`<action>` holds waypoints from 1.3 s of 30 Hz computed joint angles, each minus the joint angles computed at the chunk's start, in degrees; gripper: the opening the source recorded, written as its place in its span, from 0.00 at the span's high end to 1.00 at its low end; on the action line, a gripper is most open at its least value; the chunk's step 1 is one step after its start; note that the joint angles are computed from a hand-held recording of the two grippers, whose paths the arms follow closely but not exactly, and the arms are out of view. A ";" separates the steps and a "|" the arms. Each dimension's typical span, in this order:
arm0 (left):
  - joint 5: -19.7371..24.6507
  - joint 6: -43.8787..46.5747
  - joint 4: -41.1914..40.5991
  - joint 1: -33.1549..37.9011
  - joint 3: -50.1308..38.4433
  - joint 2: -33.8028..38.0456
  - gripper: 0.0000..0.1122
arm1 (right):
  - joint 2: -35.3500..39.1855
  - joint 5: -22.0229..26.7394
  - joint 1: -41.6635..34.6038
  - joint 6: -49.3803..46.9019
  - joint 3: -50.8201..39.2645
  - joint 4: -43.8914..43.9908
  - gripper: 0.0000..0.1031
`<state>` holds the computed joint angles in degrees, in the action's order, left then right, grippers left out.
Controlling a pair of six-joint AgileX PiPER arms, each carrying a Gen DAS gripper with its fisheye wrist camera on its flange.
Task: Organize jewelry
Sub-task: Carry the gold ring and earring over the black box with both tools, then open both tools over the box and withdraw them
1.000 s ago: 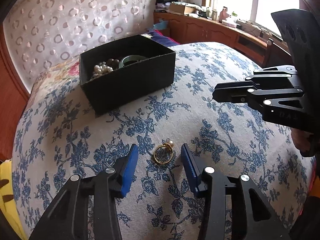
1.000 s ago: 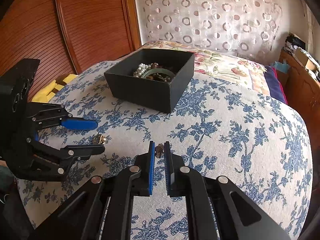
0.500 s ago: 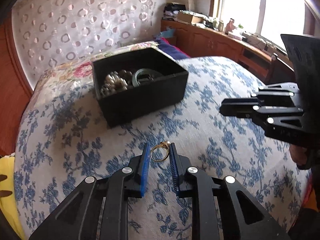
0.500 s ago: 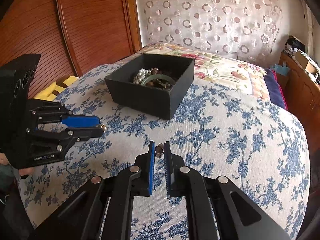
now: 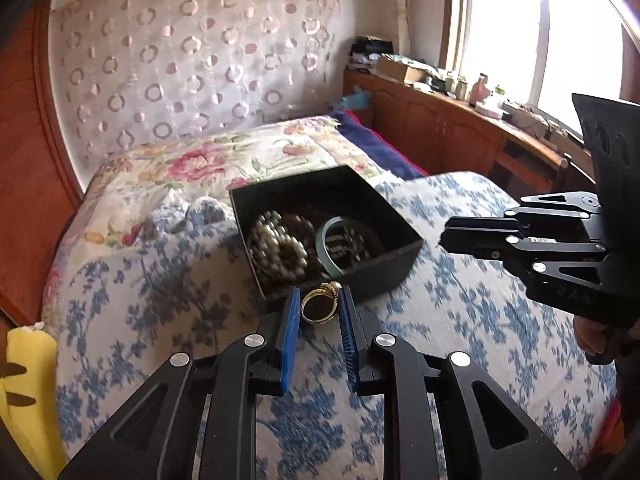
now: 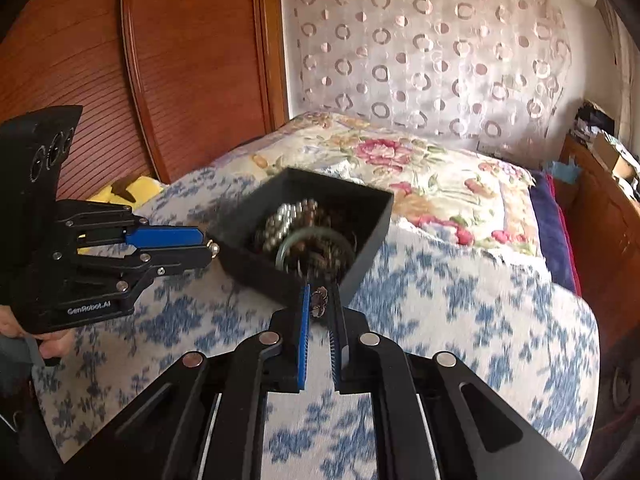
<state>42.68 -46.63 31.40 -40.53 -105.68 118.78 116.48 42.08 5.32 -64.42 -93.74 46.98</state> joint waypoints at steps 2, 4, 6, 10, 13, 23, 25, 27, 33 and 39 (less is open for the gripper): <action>0.42 0.56 -0.11 0.43 -1.33 0.43 0.84 | 1.88 0.82 0.73 1.86 -3.69 -1.14 0.90; 0.75 0.92 -0.23 0.90 -2.61 1.01 0.84 | 3.46 1.26 1.35 3.88 -6.72 -2.67 0.90; 0.72 1.06 -0.26 1.44 -3.01 1.15 0.84 | 5.68 1.91 2.10 6.38 -10.65 -4.39 0.90; 0.80 1.59 -0.48 2.33 -4.78 2.09 0.84 | 10.58 3.83 3.22 11.09 -19.02 -7.58 0.90; 1.14 2.26 -0.94 2.94 -6.58 3.17 0.84 | 14.62 5.56 3.76 15.12 -26.17 -10.50 0.90; 4.27 6.48 -4.07 4.64 -16.65 9.15 0.84 | 21.55 9.76 4.22 20.32 -39.42 -13.64 0.76; 5.00 7.42 -4.99 5.02 -18.86 10.36 0.84 | 20.55 8.87 3.98 19.72 -37.60 -13.20 0.76; 6.35 8.53 -5.73 5.33 -22.16 12.04 0.84 | 18.96 7.56 3.66 18.72 -34.64 -12.56 0.76; 11.29 10.98 -6.58 5.97 -32.72 17.17 0.84 | 13.73 3.18 2.75 15.17 -24.92 -10.21 0.76; 10.00 7.70 -4.28 5.52 -28.69 15.02 0.68 | 8.91 -0.37 1.47 11.78 -15.90 -6.44 0.76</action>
<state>52.68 -38.93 27.12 -35.01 -134.37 133.80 125.39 41.70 6.78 -52.64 -109.65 40.54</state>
